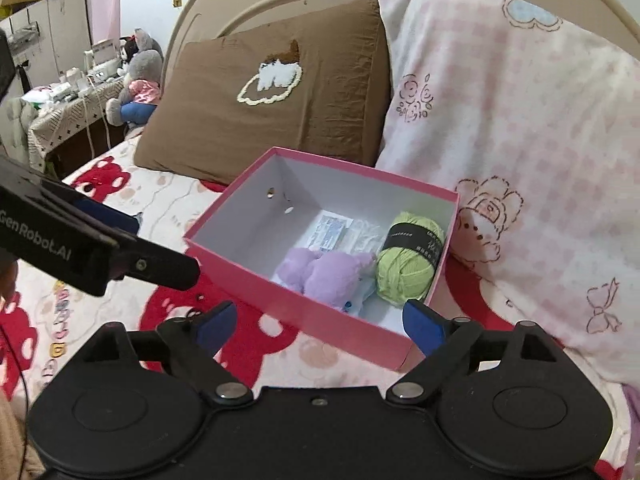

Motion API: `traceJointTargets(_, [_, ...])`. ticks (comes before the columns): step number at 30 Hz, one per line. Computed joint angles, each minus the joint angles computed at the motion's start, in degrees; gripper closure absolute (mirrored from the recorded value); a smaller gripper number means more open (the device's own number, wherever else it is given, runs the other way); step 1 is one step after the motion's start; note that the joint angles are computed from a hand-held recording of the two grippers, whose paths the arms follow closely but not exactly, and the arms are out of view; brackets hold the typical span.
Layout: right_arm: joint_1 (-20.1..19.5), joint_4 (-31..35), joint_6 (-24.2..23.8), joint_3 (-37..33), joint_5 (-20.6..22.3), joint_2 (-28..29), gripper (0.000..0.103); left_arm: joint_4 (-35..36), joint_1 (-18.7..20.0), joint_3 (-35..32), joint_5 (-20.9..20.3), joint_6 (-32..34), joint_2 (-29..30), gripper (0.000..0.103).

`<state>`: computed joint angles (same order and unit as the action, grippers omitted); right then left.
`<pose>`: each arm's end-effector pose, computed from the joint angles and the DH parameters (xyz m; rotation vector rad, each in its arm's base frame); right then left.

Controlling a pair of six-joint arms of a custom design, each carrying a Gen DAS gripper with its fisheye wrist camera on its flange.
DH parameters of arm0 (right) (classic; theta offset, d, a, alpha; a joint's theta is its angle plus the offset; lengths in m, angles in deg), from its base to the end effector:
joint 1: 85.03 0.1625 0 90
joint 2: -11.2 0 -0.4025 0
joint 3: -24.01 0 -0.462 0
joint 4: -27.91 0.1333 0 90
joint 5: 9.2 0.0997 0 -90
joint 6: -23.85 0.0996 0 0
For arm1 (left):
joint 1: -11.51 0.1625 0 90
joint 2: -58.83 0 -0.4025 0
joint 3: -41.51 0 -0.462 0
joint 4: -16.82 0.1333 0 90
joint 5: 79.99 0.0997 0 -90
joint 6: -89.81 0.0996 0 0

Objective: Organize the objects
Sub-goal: 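Withdraw the left tool from the box toward the orange makeup sponge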

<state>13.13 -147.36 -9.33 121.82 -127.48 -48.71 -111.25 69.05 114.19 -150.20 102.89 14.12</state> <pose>0.1844 -0.6791 0.2409 0.5875 -2.2943 0.8796 -0.2931 -0.7720 0.1542 1.0486 2.6103 -0.3276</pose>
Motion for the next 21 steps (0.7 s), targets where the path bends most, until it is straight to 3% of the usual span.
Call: traceJointTargets(21, [1.7,3.4,0.9,10.7,-0.9,-8.4,0.011,4.1,0.6,8.0,-2.2,0.9,-5.9,0.006])
